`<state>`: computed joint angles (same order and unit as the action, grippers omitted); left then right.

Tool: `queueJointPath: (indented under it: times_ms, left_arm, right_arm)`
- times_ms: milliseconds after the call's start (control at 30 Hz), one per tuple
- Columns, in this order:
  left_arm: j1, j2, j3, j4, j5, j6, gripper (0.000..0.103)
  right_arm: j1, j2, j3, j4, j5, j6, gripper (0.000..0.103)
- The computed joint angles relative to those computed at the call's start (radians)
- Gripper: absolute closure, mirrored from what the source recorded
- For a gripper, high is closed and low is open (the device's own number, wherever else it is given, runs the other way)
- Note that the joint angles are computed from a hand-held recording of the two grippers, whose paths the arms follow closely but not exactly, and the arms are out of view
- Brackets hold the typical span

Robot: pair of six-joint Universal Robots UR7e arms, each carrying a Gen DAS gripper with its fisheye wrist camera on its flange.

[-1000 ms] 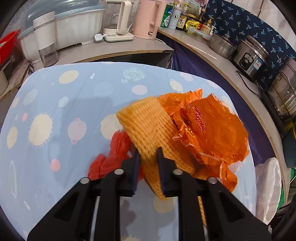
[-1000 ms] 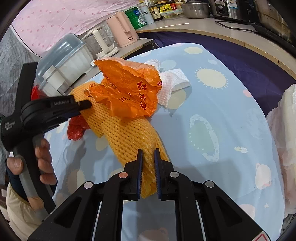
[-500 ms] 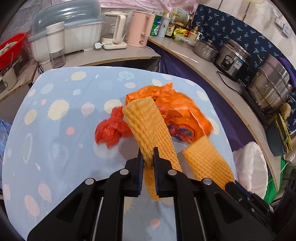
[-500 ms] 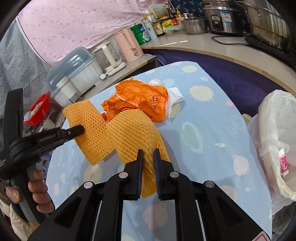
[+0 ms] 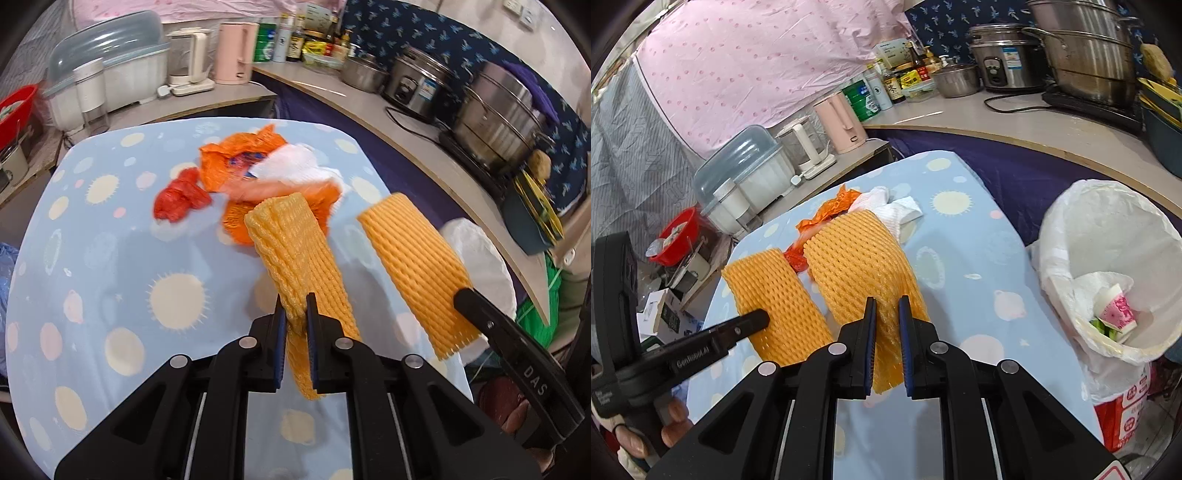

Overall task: Collect trash
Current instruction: 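Carry both foam nets over the bin and open both grippers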

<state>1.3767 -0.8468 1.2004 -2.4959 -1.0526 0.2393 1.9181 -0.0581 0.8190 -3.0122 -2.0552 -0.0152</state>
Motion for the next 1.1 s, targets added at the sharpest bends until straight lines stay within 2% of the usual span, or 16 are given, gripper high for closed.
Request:
queueJointPath:
  times_ms: [400, 767, 1100]
  left_arm:
    - [-0.058, -0.033, 0.128, -0.051, 0.004, 0.036, 0.093]
    - [-0.111, -0.024, 0.169, -0.061, -0.031, 0.072, 0.093]
    - [-0.164, 0.037, 0.144, -0.074, -0.054, 0.106, 0.093]
  right_arm:
    - [-0.014, -0.126, 0.243, -0.179, -0.018, 0.014, 0.091]
    - [-0.035, -0.233, 0.425, -0.332, -0.067, 0.034, 0.091]
    - [-0.067, -0.315, 0.548, -0.454, -0.12, 0.055, 0.091]
